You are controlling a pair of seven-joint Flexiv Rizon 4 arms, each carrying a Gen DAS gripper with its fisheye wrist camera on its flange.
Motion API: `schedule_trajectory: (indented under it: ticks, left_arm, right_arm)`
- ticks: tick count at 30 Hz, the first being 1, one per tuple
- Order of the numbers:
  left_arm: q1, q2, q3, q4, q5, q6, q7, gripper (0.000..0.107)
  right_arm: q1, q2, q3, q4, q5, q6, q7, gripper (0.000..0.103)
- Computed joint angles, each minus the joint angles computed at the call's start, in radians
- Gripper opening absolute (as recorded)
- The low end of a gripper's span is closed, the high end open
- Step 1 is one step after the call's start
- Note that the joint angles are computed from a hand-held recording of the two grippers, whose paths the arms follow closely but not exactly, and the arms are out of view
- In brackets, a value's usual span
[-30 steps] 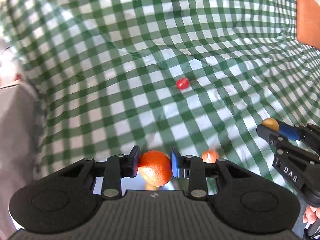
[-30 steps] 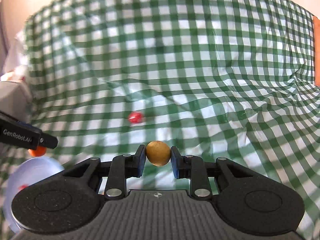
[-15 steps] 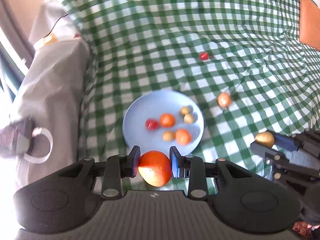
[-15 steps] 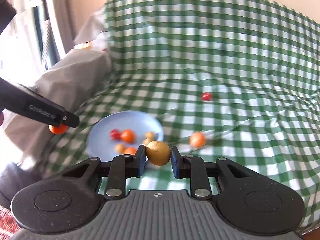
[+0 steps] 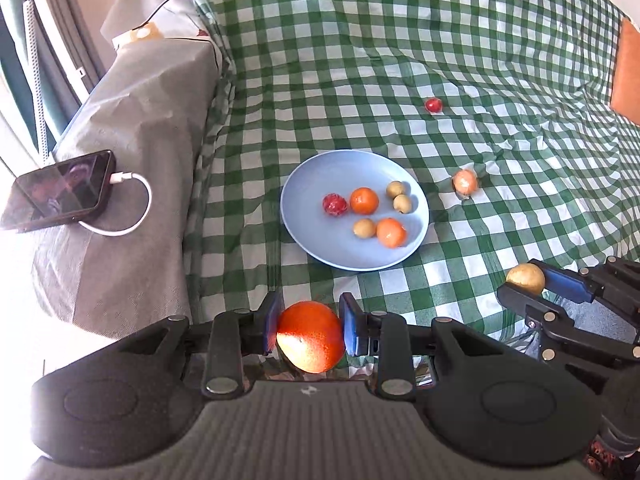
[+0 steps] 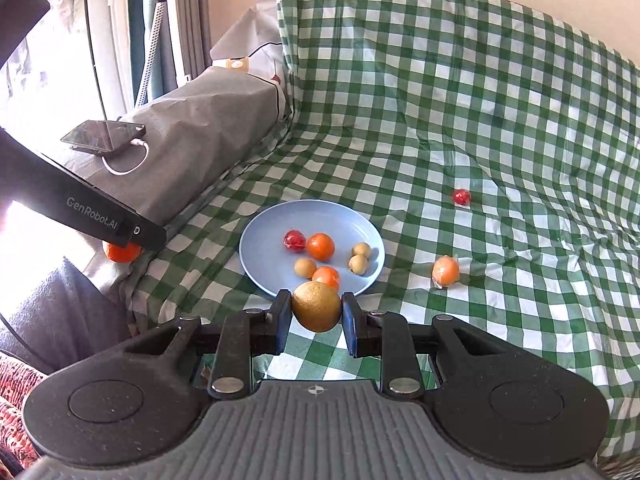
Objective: Organize fruits
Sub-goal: 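Carry both fruits over the blue plate and open both tools to drop them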
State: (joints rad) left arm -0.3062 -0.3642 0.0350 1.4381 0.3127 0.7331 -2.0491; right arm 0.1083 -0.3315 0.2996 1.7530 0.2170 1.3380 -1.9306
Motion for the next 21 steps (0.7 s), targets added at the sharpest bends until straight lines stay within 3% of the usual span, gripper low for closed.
schedule_trajectory:
  ticks: [21]
  left_arm:
    - [0.021, -0.037, 0.001, -0.019, -0.038, 0.000, 0.013, 0.035]
  right_arm:
    - [0.022, -0.024, -0.020, -0.014, -0.045, -0.030, 0.012, 0.028]
